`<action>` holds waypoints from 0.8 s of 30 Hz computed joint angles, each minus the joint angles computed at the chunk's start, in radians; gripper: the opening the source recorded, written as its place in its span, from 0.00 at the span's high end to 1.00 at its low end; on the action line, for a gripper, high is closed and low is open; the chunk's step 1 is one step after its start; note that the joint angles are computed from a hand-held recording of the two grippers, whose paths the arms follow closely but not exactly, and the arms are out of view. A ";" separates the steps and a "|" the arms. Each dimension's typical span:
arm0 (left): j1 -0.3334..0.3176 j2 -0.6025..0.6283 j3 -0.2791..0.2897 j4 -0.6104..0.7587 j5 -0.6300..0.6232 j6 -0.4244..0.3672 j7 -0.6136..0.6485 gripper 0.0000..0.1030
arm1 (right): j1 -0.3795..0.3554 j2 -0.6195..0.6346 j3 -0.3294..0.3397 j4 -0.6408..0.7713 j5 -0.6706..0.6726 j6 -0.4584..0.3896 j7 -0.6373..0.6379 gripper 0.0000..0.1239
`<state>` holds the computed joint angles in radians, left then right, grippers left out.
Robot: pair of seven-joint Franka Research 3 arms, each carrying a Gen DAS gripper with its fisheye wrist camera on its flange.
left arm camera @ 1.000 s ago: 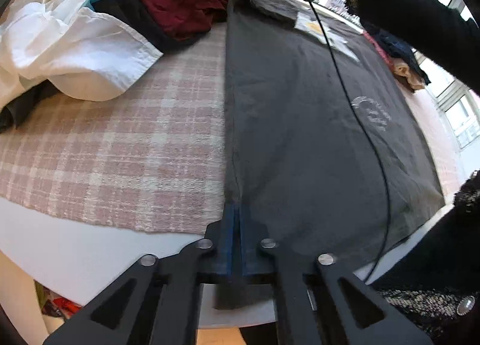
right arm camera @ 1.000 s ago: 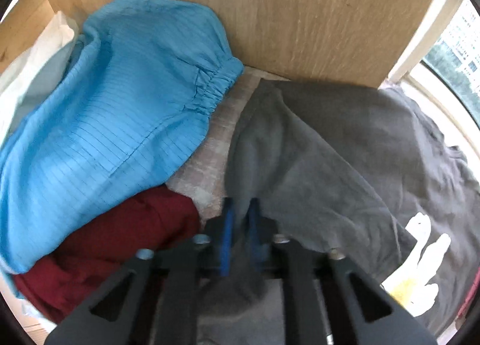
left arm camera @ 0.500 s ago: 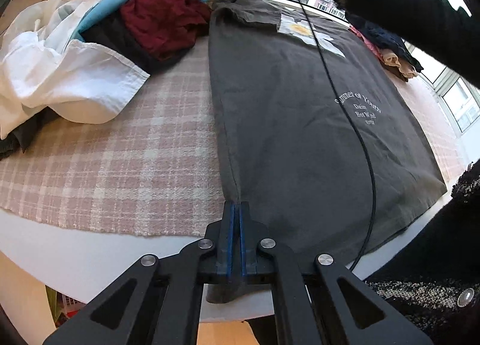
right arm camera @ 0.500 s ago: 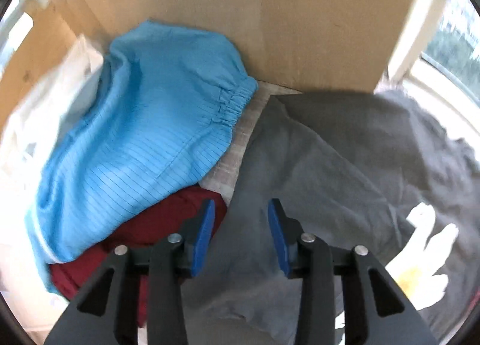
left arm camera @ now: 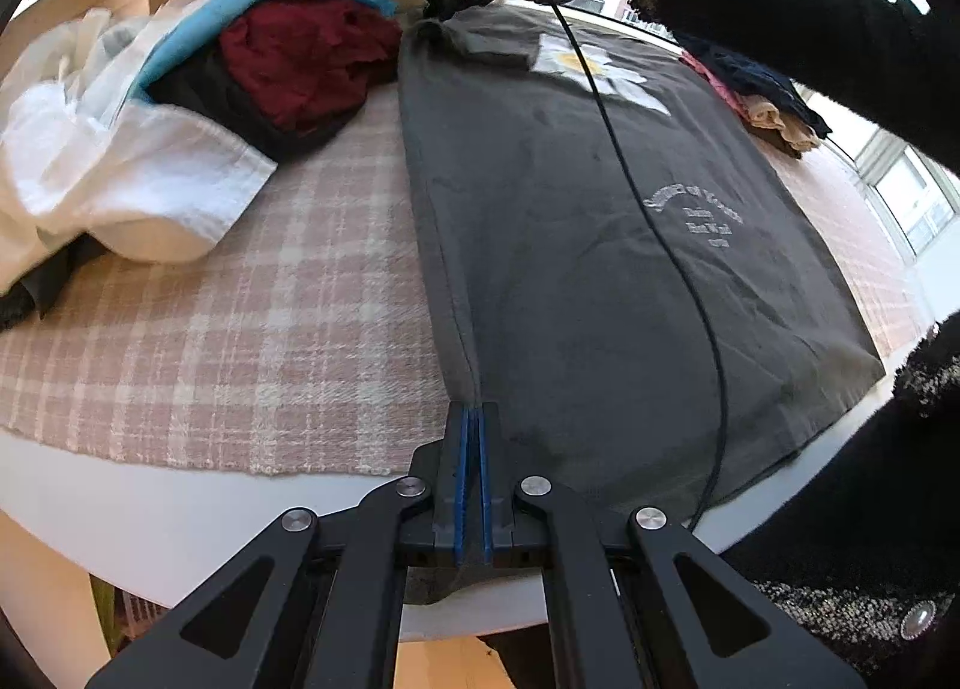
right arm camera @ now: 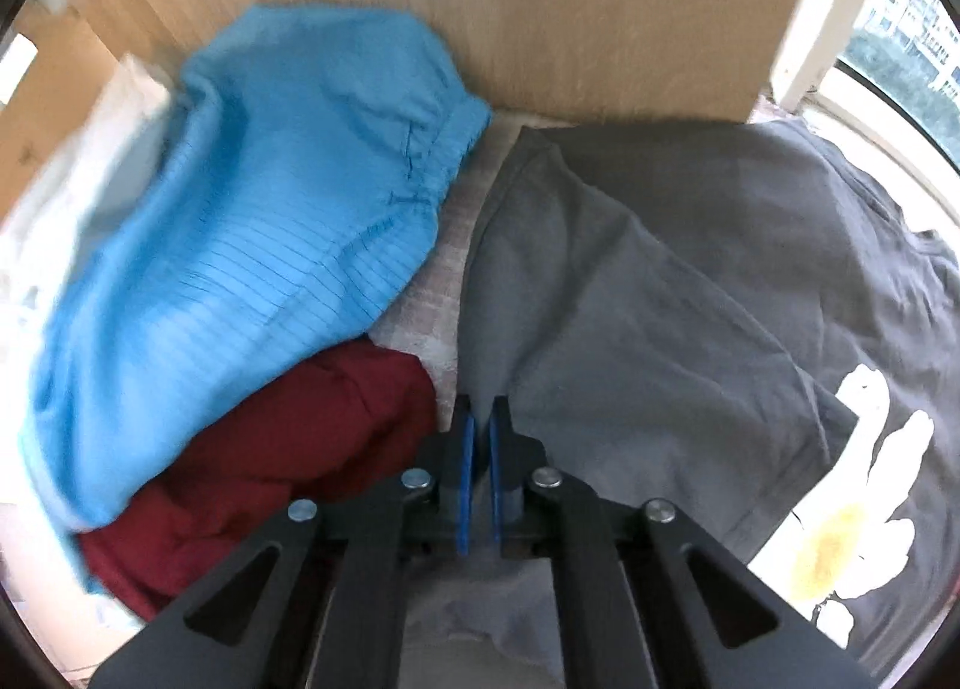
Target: Fold clothes
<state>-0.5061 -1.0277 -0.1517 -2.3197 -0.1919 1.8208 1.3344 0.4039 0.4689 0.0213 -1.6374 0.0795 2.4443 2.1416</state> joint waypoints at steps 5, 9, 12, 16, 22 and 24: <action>-0.022 0.021 -0.010 0.054 -0.003 -0.004 0.023 0.98 | -0.046 -0.163 0.021 -0.220 0.081 0.131 -0.049 0.97; -0.047 0.051 -0.028 0.082 -0.025 0.015 0.036 0.98 | -0.092 -0.266 0.019 -0.365 0.127 0.191 -0.107 0.97; -0.074 0.083 -0.044 0.092 -0.052 0.035 0.046 0.98 | -0.126 -0.260 0.005 -0.360 0.136 0.186 -0.137 0.97; -0.111 0.120 -0.061 0.088 -0.091 0.067 0.051 0.97 | -0.144 -0.264 -0.010 -0.389 0.124 0.206 -0.122 0.97; -0.137 0.141 -0.065 0.118 -0.145 -0.014 -0.004 0.77 | -0.121 -0.305 -0.064 -0.437 -0.114 0.126 0.026 0.82; -0.133 0.100 -0.065 0.139 -0.132 -0.064 -0.023 0.70 | -0.124 -0.360 -0.071 -0.485 -0.206 0.130 0.105 0.76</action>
<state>-0.6387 -0.9274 -0.2169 -2.1807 -0.3238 1.7570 1.3112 0.2799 0.1089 -0.0502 -2.1225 -0.1265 2.5744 2.2462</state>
